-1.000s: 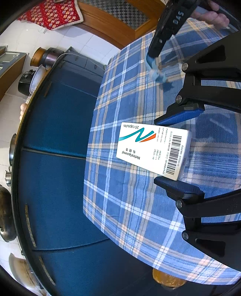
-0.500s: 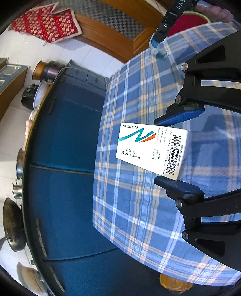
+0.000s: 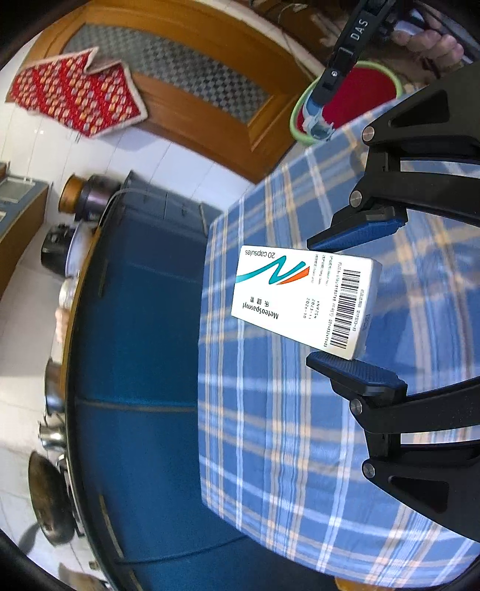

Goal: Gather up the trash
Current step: 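Carry the white box and blue clip over the red bucket and open both tools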

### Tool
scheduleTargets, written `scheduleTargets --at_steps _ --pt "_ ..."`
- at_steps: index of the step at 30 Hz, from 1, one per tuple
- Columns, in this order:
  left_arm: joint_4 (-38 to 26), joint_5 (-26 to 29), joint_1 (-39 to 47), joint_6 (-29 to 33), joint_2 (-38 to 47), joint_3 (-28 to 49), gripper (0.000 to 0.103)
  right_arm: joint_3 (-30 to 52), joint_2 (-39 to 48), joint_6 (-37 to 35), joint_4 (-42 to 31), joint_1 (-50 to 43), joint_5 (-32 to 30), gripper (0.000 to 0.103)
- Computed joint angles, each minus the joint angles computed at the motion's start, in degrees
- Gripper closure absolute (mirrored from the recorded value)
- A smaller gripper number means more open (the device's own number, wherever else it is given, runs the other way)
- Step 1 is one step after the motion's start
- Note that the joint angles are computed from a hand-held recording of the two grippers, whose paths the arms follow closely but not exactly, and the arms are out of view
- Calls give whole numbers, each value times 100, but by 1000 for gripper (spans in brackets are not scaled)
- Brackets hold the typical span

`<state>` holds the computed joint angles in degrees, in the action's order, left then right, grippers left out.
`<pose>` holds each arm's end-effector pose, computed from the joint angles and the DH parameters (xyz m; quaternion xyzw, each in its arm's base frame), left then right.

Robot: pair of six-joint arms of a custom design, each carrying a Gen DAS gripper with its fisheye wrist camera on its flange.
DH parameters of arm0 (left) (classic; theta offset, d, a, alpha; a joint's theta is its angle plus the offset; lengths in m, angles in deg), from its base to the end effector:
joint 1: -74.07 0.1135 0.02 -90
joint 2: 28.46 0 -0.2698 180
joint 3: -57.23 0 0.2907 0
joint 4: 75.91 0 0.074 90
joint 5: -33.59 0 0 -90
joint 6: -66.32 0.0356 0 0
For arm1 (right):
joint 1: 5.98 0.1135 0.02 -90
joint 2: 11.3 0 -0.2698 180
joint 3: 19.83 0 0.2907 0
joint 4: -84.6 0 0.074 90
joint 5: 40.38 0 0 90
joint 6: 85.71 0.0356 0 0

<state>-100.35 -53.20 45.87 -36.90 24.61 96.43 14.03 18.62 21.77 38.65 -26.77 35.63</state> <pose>0.1983 -0.1086 0.1916 0.1294 0.8904 -0.1777 0.3987 0.1497 -0.0476 0.1954 0.2505 0.8729 0.0996 0.4067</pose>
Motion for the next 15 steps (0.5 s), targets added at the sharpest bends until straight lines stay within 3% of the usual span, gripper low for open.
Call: scheduleTargets --at_steps 8,15 --pt "-64 -301 -1146 -444 198 171 46 -13 -656 -1077 -923 -2110 -999 92" --pt "140 -640 -2087 -671 797 450 46 38 -137 -2346 -1196 -4205 -2043 92"
